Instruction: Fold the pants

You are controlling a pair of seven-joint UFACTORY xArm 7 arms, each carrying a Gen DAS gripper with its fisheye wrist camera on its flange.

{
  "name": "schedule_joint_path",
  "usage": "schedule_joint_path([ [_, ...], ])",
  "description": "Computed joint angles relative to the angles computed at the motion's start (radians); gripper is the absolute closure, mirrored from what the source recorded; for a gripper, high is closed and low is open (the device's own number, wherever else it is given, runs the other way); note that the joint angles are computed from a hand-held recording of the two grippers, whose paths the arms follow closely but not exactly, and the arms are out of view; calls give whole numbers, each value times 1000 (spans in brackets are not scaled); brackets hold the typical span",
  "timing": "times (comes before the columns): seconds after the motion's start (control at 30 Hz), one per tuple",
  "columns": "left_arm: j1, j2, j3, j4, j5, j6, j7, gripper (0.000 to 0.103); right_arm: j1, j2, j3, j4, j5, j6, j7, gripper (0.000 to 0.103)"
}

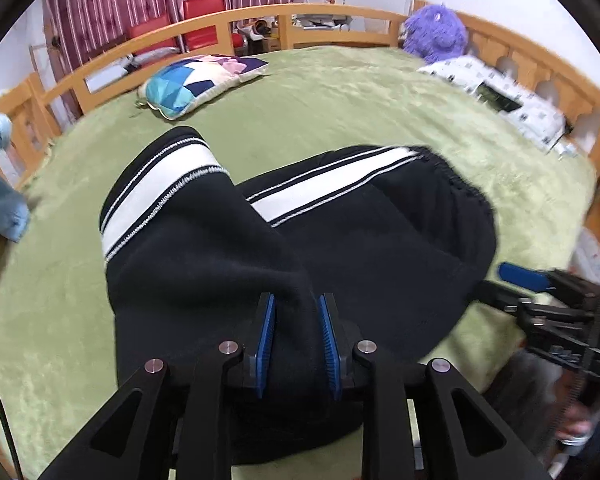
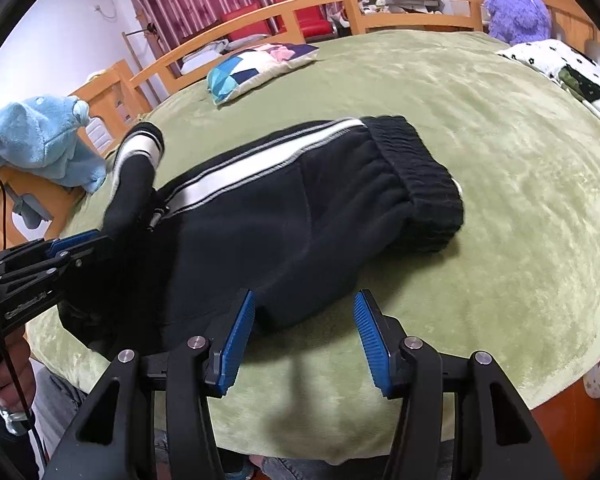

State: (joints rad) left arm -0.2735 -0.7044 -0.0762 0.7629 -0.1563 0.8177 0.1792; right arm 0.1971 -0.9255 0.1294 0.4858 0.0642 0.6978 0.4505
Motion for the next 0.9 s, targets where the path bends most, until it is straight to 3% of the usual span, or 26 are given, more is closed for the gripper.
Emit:
schedule_joint_path([
  [0.07, -7, -29, 27, -8, -19, -4, 17, 81, 6, 23, 12, 20, 4, -14, 7, 51],
  [0.23, 44, -107, 95, -43, -10, 2, 61, 62, 34, 109, 53, 81, 7, -84, 35, 48],
  [0.5, 197, -101, 217, -77, 15, 34, 131, 61, 162, 339, 60, 192, 82, -269, 55, 37],
  [0.63, 262, -102, 270, -94, 1, 50, 171, 60, 167, 482, 75, 264, 89, -266, 103, 34],
  [0.7, 287, -96, 288, -96, -9, 58, 189, 60, 230, 550, 18, 288, 183, -264, 65, 44],
  [0.73, 296, -87, 295, -93, -18, 59, 196, 60, 259, 573, -7, 301, 232, -256, 31, 55],
  [0.83, 309, -68, 296, -82, -44, 68, 208, 60, 251, 570, 7, 314, 221, -251, -15, 81],
  [0.9, 310, -65, 281, -79, -57, 68, 208, 60, 273, 504, -11, 273, 249, -328, -87, 84],
])
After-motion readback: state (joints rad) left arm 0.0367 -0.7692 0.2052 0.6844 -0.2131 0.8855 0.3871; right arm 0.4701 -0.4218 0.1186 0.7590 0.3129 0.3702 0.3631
